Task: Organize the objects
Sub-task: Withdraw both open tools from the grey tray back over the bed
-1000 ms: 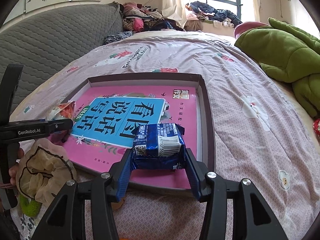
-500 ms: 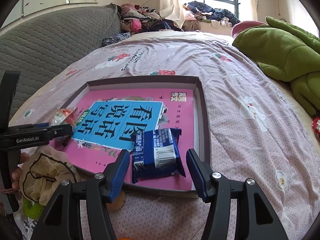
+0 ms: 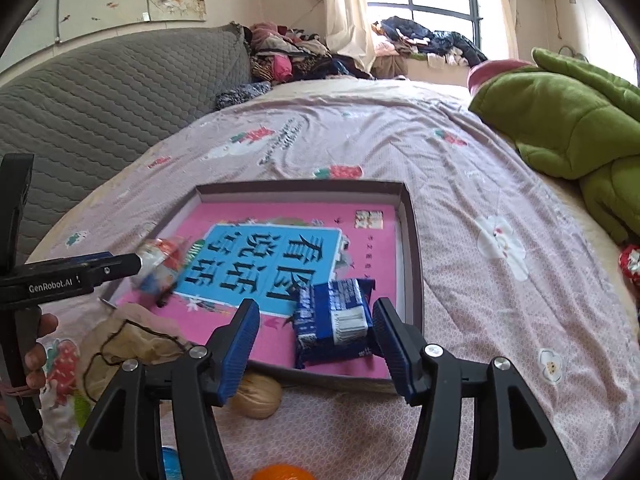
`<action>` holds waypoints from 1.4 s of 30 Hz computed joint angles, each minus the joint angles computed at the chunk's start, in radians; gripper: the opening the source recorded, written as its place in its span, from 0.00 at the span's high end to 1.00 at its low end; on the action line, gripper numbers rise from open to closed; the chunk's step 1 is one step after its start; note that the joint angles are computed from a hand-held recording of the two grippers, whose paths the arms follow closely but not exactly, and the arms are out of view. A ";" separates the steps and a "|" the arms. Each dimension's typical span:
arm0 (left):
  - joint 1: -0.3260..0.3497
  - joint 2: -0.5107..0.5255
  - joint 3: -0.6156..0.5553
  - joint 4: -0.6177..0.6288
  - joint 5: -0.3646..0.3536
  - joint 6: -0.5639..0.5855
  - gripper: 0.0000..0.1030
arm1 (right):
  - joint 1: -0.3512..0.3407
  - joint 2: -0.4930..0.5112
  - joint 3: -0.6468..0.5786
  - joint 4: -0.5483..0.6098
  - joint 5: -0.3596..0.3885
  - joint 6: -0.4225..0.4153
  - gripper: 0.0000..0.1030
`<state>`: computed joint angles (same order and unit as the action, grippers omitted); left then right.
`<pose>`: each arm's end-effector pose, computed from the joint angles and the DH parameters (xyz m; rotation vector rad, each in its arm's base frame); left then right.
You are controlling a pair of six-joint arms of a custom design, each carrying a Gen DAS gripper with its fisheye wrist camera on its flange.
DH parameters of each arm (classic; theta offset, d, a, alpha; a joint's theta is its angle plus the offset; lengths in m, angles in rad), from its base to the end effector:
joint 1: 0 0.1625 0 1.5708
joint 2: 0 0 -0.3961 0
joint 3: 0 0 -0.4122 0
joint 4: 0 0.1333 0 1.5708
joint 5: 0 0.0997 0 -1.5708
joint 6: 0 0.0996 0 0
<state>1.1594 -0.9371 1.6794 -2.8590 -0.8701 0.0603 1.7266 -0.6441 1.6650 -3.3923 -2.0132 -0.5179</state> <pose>-0.0841 -0.6867 0.1897 0.3253 2.4145 -0.8227 0.1929 -0.6440 0.0578 0.5837 -2.3648 0.9111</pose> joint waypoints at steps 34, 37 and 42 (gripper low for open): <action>-0.147 -0.251 0.392 -0.169 0.050 -0.015 0.35 | 0.111 -0.112 0.294 -0.378 0.021 -0.139 0.43; -0.154 -0.266 0.420 -0.186 0.058 -0.013 0.35 | 0.111 -0.112 0.324 -0.415 0.016 -0.157 0.43; -0.160 -0.296 0.453 -0.191 0.058 -0.028 0.35 | 0.103 -0.122 0.358 -0.421 0.022 -0.147 0.43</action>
<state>0.9991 -1.2326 2.1325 -3.0498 -0.8123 0.0327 1.8297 -0.7665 2.0231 -3.8135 -1.9910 -0.6647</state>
